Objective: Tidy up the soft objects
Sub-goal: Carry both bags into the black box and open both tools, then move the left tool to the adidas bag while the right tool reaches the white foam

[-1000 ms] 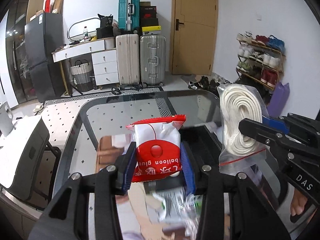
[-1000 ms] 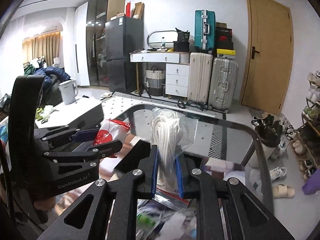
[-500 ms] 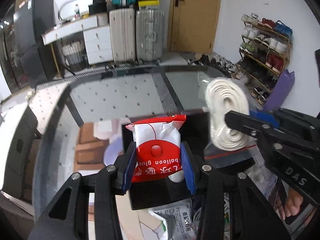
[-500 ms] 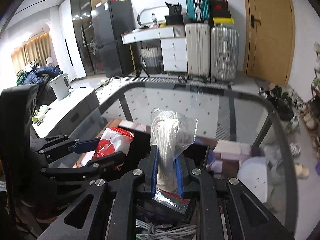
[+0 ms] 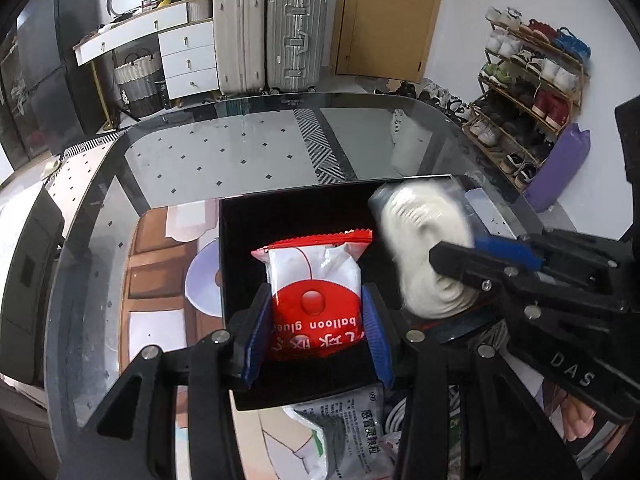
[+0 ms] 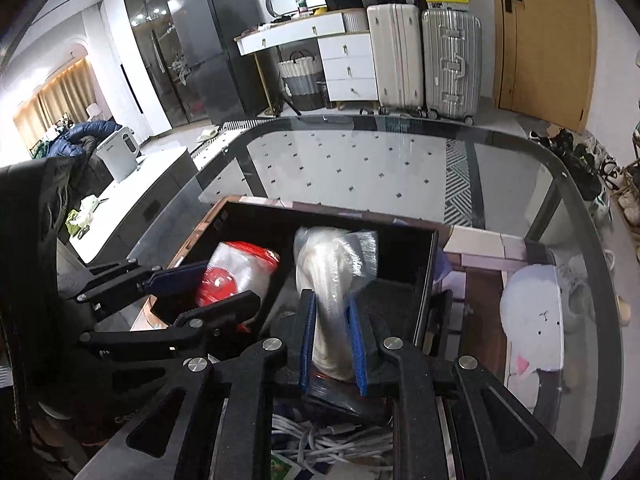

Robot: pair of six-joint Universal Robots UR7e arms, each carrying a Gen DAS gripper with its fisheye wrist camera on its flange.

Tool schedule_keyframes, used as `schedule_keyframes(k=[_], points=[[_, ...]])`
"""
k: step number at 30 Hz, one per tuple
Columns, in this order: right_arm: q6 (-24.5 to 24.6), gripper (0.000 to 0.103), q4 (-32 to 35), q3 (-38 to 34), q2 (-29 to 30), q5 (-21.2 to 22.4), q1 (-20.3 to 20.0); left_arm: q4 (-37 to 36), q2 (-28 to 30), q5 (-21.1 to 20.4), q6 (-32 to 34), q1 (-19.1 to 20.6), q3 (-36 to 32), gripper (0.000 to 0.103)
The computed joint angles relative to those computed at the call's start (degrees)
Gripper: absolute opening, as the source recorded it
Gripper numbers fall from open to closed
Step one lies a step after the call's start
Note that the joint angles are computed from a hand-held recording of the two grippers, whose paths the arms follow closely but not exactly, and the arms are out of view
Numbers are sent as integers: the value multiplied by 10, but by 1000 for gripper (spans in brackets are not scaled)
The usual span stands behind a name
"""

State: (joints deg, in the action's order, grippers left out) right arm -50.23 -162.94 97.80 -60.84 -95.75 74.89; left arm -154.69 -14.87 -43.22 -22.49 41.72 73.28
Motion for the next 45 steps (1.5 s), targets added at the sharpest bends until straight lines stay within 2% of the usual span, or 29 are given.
schedule_keyframes(k=[2,5,7,9,11,13,15,23,29,32,37,42,45], points=[[2,18,0,1,-2,1,-1,-8,-5,-10,7,1,7,54],[0,21,-9,10,-12,2,-4,-6,-5,-8,10,-1,7,62],[6,34,-12,18,-23,10,-8,-9,-7,-4,12,-5,11,66],[9,40,-15,31,-41,20,-12,-15,-13,12,11,-13,19,70],[5,40,-18,50,-63,28,-15,-40,-22,21,16,-22,38,80],[3,40,-21,70,-85,33,-19,-87,-32,48,26,-39,68,84],[1,40,-22,87,-101,34,-24,-99,-41,57,18,-51,92,90],[-21,40,-30,164,-165,52,-58,-50,-72,0,-84,-69,163,91],[-28,40,-49,189,-178,42,-72,-31,-67,-32,-85,-80,178,91],[-23,40,-52,200,-185,44,-78,-33,-57,-30,-73,-89,180,91],[-40,40,-60,205,-168,14,-74,-23,-50,-43,-82,-95,182,91],[-57,40,-85,204,-140,-21,-68,17,-32,-37,-86,-100,171,91],[-53,41,-81,196,-128,-24,-67,28,-31,-37,-90,-99,169,85]])
